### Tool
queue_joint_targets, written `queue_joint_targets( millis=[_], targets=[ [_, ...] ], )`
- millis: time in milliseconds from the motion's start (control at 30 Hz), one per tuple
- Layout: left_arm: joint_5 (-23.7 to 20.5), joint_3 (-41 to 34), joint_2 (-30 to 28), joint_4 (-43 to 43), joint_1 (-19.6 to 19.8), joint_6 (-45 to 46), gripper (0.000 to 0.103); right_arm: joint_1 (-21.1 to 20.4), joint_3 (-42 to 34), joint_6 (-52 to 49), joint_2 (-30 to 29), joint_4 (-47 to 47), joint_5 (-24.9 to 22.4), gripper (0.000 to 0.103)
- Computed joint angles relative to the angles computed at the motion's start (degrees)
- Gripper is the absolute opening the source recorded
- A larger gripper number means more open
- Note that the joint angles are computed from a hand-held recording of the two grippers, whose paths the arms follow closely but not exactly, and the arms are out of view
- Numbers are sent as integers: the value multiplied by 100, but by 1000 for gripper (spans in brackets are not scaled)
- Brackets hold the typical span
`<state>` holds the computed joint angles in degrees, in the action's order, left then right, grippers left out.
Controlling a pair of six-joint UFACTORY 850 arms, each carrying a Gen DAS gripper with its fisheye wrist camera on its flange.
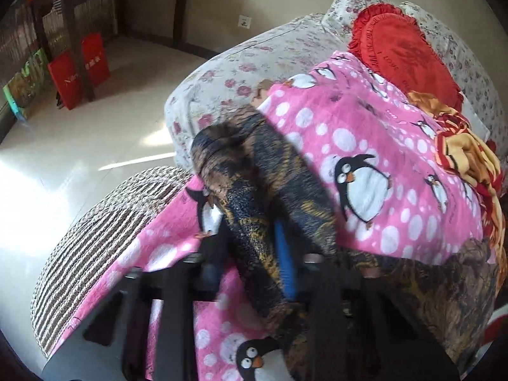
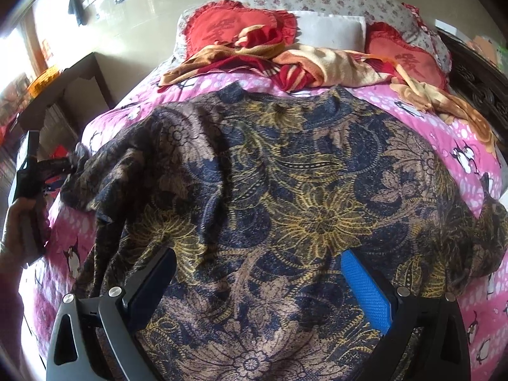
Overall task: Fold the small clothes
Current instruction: 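Grasp the sleeve cuff with the left gripper and lift it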
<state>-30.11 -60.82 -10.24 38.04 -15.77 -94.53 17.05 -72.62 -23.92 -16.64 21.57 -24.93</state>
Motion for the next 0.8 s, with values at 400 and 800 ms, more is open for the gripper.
queue_joint_targets(
  millis=[400,800],
  targets=[
    [232,-1827,85,1160,-1593,795,5,-530,59,-286,28,875,132,103],
    [36,-5181,-2921,-1448,-2525,3596,7,-1451,208,-30,306,694,167,103]
  ],
)
